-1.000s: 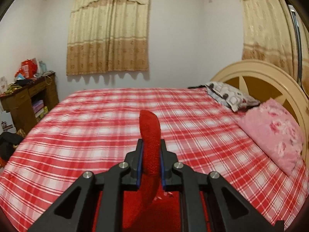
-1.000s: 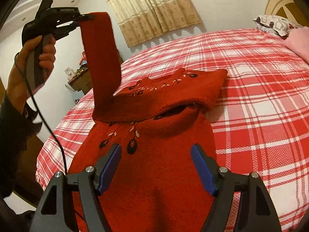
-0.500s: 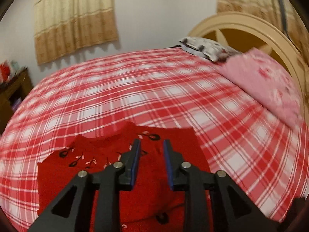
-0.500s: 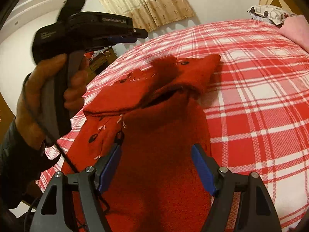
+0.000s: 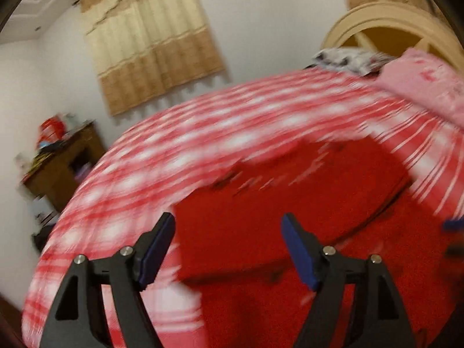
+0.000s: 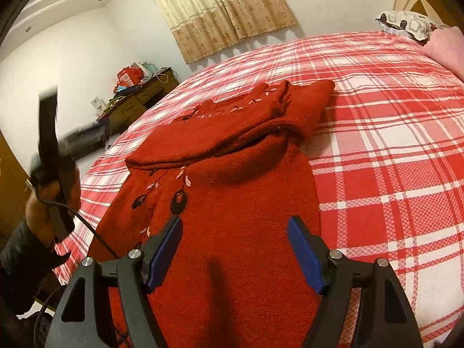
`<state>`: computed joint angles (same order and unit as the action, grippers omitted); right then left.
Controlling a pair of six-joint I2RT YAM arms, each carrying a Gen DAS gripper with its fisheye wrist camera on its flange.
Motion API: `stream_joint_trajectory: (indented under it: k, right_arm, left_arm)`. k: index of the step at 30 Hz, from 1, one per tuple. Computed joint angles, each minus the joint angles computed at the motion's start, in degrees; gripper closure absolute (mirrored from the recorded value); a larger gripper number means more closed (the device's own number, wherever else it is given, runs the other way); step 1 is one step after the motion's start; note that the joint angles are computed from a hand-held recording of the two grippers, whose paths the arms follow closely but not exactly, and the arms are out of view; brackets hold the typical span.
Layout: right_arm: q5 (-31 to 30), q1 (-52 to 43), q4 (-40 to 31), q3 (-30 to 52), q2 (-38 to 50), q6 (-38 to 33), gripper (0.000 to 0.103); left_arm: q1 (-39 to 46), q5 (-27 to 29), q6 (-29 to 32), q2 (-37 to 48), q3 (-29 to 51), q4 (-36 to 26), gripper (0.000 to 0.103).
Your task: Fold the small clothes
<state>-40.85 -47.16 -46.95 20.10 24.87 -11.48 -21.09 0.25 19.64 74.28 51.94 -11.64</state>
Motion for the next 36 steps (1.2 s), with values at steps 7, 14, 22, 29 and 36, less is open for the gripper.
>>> stream_joint_trajectory:
  k: [7,14,22,29,36]
  right_arm:
    - [2.6,-0.1,1.0,0.5,-0.2,2.5,0.028]
    - [3.8,-0.8,-3.0,3.1,-3.1,2.4,0.028]
    - [13.9,6.6,-1.2,8.3,0.2,5.7,0.028]
    - [18.7,11.5,10.5,15.3,19.3,11.6,0.039]
    - [25.0,19.0,19.0,19.8,34.1,16.6,0.055]
  left_arm:
    - [11.5,5.7,0.6,4.6,-2.6,-1.9,0.025]
    - [9.8,4.9,-2.9,9.4,-0.1,-0.2,0.021]
    - [11.0,1.5,-4.7,15.3,2.3,1.8,0.007]
    - [10.3,0.2,-4.0,15.6,2.0,2.1,0.003]
    - [12.9,4.4,-6.2,17.5,4.5,-1.0,0.0]
